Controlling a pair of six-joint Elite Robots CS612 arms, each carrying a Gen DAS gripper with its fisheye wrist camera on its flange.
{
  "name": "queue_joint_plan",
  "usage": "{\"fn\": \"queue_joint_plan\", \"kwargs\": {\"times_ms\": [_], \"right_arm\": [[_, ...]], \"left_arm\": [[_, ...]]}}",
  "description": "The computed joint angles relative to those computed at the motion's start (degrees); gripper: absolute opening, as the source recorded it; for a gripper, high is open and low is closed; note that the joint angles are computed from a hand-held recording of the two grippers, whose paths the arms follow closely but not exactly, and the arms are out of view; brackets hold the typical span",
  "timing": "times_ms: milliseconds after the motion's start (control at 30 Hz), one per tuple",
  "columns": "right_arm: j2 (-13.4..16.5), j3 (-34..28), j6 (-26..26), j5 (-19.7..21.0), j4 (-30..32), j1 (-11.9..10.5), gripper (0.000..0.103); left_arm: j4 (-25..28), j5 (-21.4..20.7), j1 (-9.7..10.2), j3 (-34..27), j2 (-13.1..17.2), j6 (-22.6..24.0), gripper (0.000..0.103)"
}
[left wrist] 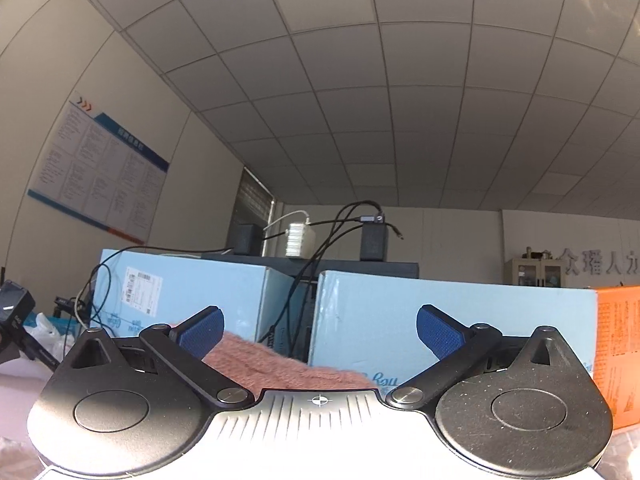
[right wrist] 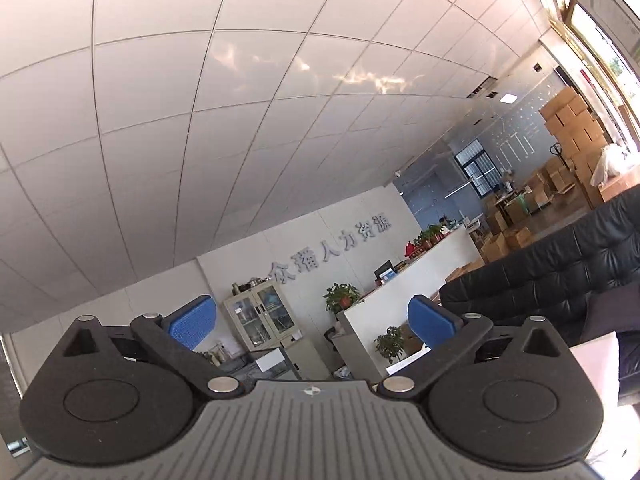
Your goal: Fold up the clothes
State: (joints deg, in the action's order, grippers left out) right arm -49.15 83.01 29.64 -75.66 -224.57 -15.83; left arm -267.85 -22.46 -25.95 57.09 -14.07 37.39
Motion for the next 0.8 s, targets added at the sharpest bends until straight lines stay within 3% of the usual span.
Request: {"fn": "queue_joint_plan", "kwargs": {"times_ms": [167, 300, 433, 533, 700, 800], "right_arm": [[1.2, 1.6, -8.7, 4.6, 0.1, -1.7, 0.103], [4.8, -1.1, -12.3, 8.6, 2.1, -0.9, 0.103], [8.9, -4.7, -17.3, 11.9, 5.6, 0.5, 0.103], [12.2, -8.0, -19.9, 14.1, 7.0, 1.4, 0.103], [18.4, -14.5, -18.6, 17.6, 6.9, 2.6, 0.103], [21.7, -18.6, -15.6, 18.8, 8.5, 3.0, 0.103]], "left_arm": [[8.0, -6.5, -0.67, 4.7, -2.1, -9.5, 0.103], [13.8, -9.7, -1.21, 7.8, -4.4, -17.9, 0.103], [23.6, -13.2, -1.76, 10.9, -7.1, -28.4, 0.103], [29.6, -16.7, -2.0, 11.1, -8.2, -33.2, 0.103], [40.6, -20.8, -1.84, 7.5, -7.9, -41.0, 0.103], [45.0, -21.6, -1.84, 2.5, -5.8, -42.1, 0.103]]}}
